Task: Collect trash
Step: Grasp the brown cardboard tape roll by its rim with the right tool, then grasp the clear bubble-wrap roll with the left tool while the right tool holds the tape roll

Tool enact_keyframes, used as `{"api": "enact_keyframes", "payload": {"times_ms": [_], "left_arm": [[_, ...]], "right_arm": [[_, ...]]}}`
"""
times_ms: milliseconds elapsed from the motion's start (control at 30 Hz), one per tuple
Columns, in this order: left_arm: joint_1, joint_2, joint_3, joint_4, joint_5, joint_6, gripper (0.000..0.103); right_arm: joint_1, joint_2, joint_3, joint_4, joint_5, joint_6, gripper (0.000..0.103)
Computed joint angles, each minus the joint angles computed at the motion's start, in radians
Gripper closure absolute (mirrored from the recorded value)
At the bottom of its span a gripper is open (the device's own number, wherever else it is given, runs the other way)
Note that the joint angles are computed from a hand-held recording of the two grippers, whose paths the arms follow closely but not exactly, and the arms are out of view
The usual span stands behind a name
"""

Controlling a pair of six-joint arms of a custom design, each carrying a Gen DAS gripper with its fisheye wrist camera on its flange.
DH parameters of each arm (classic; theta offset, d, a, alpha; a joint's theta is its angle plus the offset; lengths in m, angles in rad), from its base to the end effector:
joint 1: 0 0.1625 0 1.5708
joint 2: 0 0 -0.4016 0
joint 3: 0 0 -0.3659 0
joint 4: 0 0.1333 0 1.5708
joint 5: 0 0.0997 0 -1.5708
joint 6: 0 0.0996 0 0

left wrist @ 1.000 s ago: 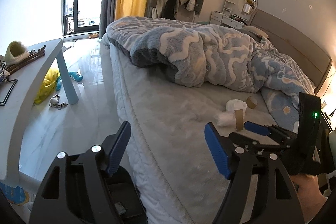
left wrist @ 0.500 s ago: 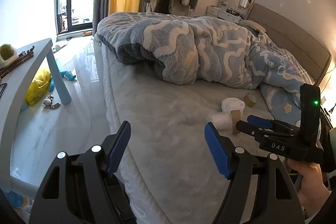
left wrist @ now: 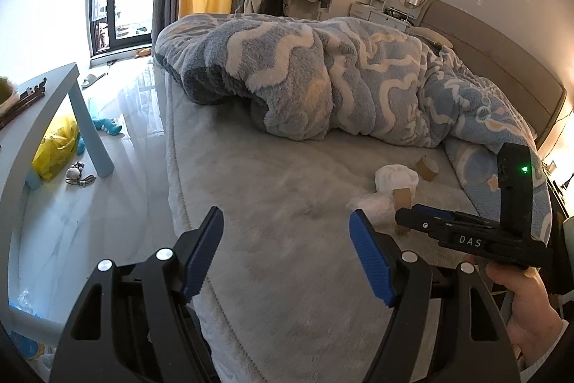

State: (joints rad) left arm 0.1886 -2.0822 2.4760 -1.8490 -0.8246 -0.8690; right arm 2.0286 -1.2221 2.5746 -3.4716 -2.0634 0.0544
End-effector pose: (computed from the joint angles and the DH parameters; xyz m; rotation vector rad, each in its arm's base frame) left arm -0.1902 -0.2408 0.2882 0.7144 2.4916 -0.8509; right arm 0.2308 -0.2734 0.1598 0.3495 -2.6502 0.8953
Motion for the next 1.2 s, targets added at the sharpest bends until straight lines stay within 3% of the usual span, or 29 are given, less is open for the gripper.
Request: {"api": "enact_keyframes", "payload": {"times_ms": [400,733,1200], "left_arm": [[0.04,0.074,0.016,-0.13,-0.025,0.073,0.028],[0.067,0.17,0.03,-0.252,-0.056,0.125,0.027],[0.091,0.38,0.05,-0.486,-0.09,0.16,0.016]], "right_arm": [[-0.112,-0.037,0.026,-0.005,0.167,-0.005,0.053],[-0.099,-0.098,0.024,0.038,0.175,-0.019,0.054],[-0.119,-0.246,0.05,0.054,0.193,-0.07,0.054]]}}
